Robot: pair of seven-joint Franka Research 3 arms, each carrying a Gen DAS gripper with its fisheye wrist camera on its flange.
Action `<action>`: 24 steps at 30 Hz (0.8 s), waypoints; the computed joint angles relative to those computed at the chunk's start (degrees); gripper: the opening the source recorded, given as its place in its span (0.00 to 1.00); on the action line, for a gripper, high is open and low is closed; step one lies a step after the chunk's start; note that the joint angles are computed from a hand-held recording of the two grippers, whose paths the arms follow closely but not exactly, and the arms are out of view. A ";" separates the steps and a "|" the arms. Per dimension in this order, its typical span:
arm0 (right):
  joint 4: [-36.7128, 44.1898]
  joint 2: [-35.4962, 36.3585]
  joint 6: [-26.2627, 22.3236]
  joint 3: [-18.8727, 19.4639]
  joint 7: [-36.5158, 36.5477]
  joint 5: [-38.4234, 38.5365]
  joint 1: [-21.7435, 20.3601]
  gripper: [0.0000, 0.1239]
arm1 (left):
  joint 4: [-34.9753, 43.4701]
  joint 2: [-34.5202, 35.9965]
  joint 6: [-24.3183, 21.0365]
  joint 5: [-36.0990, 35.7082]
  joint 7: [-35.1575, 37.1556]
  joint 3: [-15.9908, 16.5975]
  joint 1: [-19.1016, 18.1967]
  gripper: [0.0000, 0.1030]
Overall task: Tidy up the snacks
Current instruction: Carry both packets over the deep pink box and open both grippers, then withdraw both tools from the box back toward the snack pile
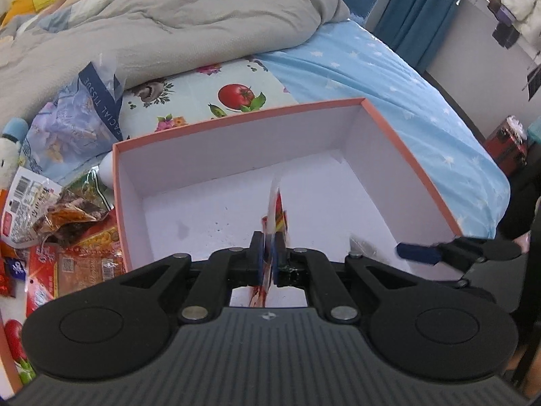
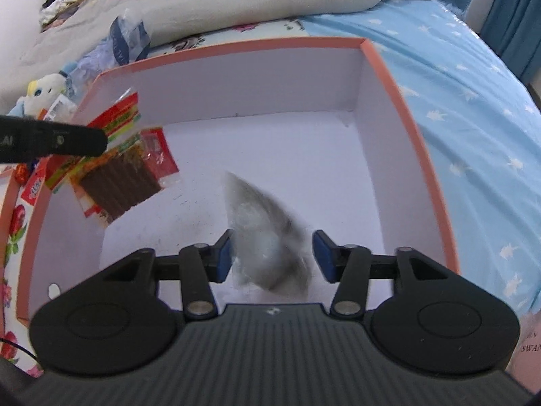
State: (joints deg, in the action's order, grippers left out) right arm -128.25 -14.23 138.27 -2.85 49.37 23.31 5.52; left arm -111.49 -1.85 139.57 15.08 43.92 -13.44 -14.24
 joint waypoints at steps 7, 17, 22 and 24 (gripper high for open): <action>1.13 -0.13 -0.57 -1.67 -2.92 6.46 0.45 0.62 | -0.85 -1.32 -0.06 1.94 -1.64 -0.21 -0.08 0.46; -1.62 -4.82 3.08 -2.23 -7.35 13.65 1.75 0.62 | -6.15 -8.13 3.74 7.88 -7.68 -1.01 1.11 0.46; -3.48 -8.76 4.26 -3.68 -10.05 19.05 3.55 0.62 | -9.53 -13.16 4.21 12.79 -11.90 -2.40 2.08 0.46; -4.29 -10.37 5.07 -3.80 -11.34 20.23 4.23 0.62 | -10.98 -15.15 4.63 13.71 -12.68 -2.66 2.25 0.46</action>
